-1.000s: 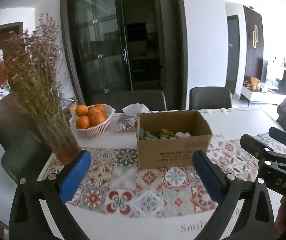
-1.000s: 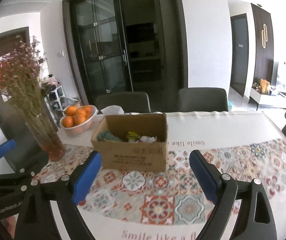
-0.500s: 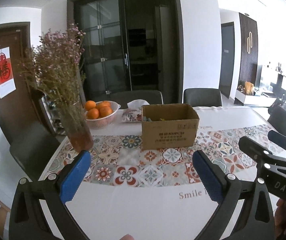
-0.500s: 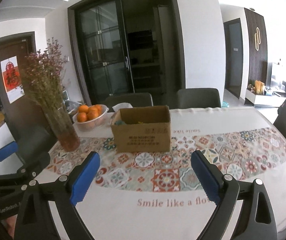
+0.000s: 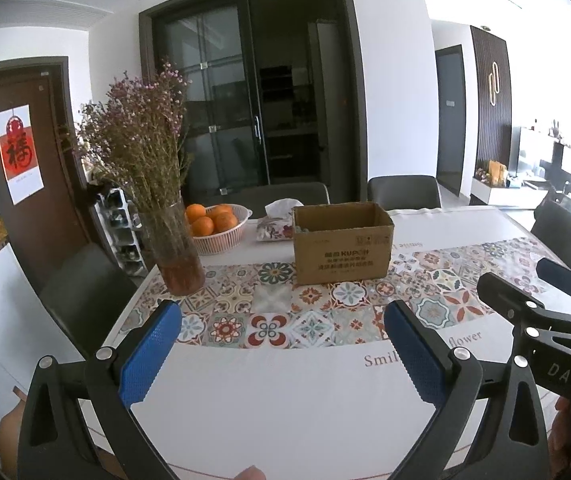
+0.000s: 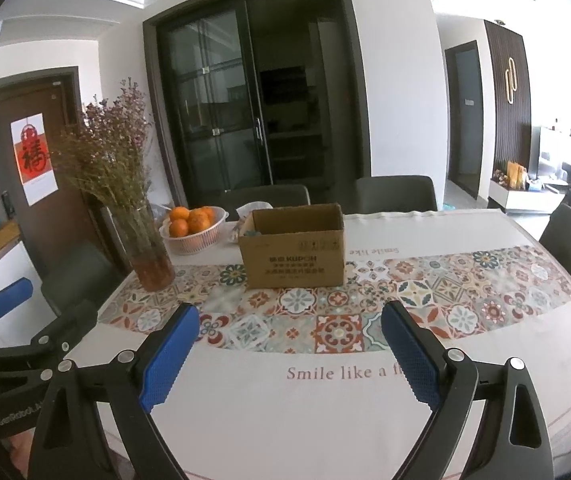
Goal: Organize soft objects
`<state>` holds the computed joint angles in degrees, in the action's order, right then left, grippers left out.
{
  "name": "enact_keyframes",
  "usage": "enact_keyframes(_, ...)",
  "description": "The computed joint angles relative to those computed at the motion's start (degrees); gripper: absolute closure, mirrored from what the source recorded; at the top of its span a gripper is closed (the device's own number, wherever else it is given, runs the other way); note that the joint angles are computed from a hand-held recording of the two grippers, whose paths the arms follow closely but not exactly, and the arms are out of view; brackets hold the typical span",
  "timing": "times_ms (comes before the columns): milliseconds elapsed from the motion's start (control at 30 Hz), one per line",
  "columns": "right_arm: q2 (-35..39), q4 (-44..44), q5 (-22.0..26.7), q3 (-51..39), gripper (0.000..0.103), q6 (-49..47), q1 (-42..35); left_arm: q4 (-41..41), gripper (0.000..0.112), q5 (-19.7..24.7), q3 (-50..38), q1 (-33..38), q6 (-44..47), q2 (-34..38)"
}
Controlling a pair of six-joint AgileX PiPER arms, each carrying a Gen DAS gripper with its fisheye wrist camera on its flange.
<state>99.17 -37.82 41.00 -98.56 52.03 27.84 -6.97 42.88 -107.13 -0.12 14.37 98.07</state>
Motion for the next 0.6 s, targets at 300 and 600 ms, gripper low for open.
enact_keyframes(300, -4.0, -5.4, 0.8, 5.4, 0.010, 6.4, 3.0, -1.3, 0.009, -2.9, 6.9, 0.7, 2.2, -5.1)
enact_keyframes(600, -5.9, -7.0, 1.4, 7.8, 0.010, 8.6, 4.6, -3.0, 0.009, -4.4, 10.6, 1.5, 4.1, -7.9)
